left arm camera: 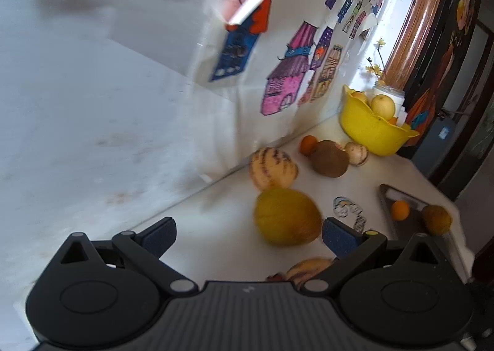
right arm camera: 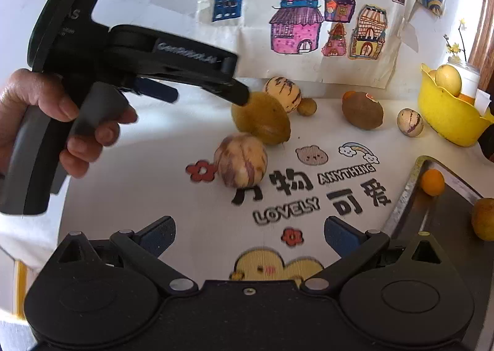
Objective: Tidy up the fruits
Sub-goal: 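Grasp the yellow-green mango with the left tool while the right tool grasps a striped pepino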
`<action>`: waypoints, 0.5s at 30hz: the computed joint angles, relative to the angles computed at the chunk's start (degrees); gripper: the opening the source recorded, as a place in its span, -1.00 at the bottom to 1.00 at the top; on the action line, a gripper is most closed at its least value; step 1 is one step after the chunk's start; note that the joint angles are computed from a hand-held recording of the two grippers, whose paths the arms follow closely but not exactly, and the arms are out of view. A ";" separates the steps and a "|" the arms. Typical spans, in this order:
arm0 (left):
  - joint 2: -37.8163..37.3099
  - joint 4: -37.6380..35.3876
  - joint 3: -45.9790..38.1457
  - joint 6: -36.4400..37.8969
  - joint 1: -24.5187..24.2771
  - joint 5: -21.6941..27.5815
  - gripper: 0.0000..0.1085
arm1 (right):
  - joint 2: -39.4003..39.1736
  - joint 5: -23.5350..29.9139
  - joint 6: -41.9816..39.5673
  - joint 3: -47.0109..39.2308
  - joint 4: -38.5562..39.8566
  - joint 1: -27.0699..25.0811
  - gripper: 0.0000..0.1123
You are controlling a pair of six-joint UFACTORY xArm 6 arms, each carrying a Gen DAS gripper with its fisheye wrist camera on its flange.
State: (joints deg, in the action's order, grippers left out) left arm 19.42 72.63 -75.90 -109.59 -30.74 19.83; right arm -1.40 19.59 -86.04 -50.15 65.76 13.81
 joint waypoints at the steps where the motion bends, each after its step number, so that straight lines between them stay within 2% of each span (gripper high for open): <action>1: 1.10 -1.56 -1.13 1.35 0.49 -1.28 0.89 | 0.94 -0.10 0.34 -0.80 0.21 0.22 0.76; 6: 5.85 -6.81 -5.73 5.39 2.37 -5.97 0.84 | 4.57 -0.30 -3.15 -3.90 4.89 1.03 0.60; 12: 8.68 -14.59 -6.96 11.03 3.97 -10.68 0.66 | 7.52 0.40 -6.67 -6.55 8.38 1.77 0.49; 15: 9.26 -13.99 -7.48 11.41 4.06 -11.07 0.60 | 8.82 0.17 -9.17 -8.05 11.46 2.38 0.44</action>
State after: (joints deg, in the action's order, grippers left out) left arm 28.67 58.64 -83.38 -98.18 -26.68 8.76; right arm 7.42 19.76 -95.22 -58.20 77.21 16.19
